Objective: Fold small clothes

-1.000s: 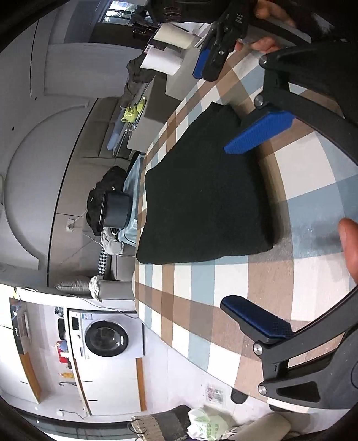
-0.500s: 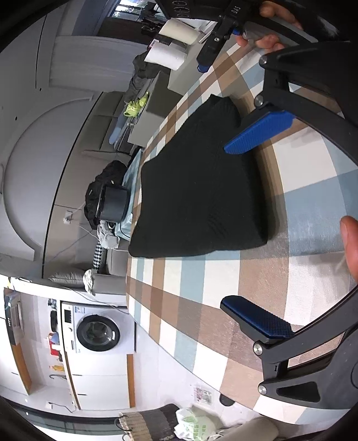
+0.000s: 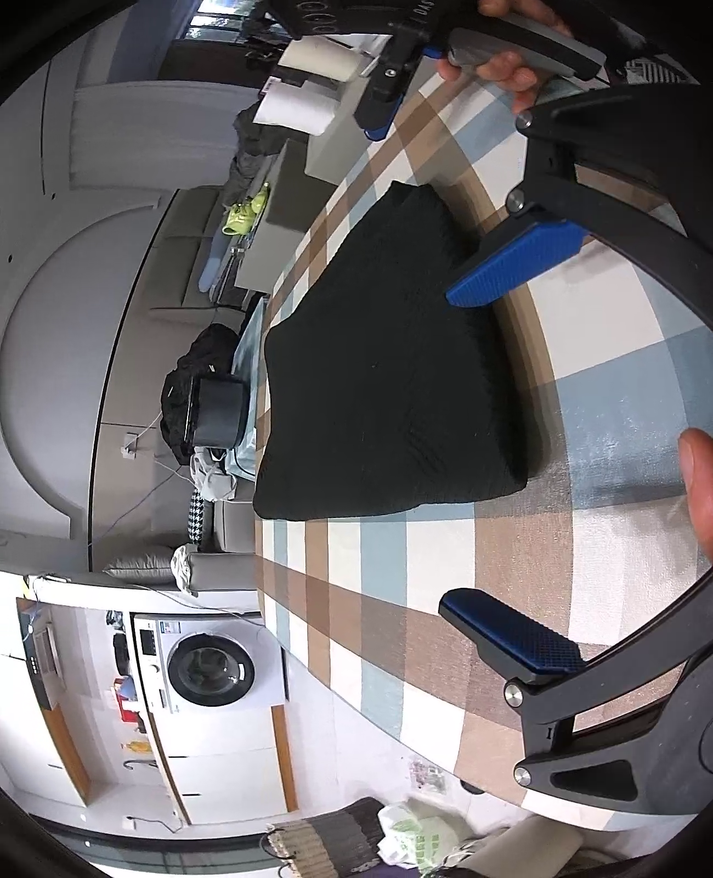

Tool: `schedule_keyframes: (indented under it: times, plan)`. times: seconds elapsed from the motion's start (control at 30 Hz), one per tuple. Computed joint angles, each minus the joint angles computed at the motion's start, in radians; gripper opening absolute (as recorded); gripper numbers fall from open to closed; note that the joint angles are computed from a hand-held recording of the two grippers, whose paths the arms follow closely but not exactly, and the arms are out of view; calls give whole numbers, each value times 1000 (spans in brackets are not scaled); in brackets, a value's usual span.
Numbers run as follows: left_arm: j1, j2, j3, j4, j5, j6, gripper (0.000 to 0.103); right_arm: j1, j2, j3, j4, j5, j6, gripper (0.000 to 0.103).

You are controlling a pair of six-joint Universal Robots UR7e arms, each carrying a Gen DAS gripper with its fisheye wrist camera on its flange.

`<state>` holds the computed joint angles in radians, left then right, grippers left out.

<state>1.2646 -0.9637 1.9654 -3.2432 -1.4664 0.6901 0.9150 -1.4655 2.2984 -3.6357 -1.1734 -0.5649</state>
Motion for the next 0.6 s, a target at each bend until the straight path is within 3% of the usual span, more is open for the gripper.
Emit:
schedule_keyframes:
  times: [0.6]
  plan:
    - [-2, -5, 9, 8, -2, -20, 102, 1, -1, -1, 8, 2, -3, 103]
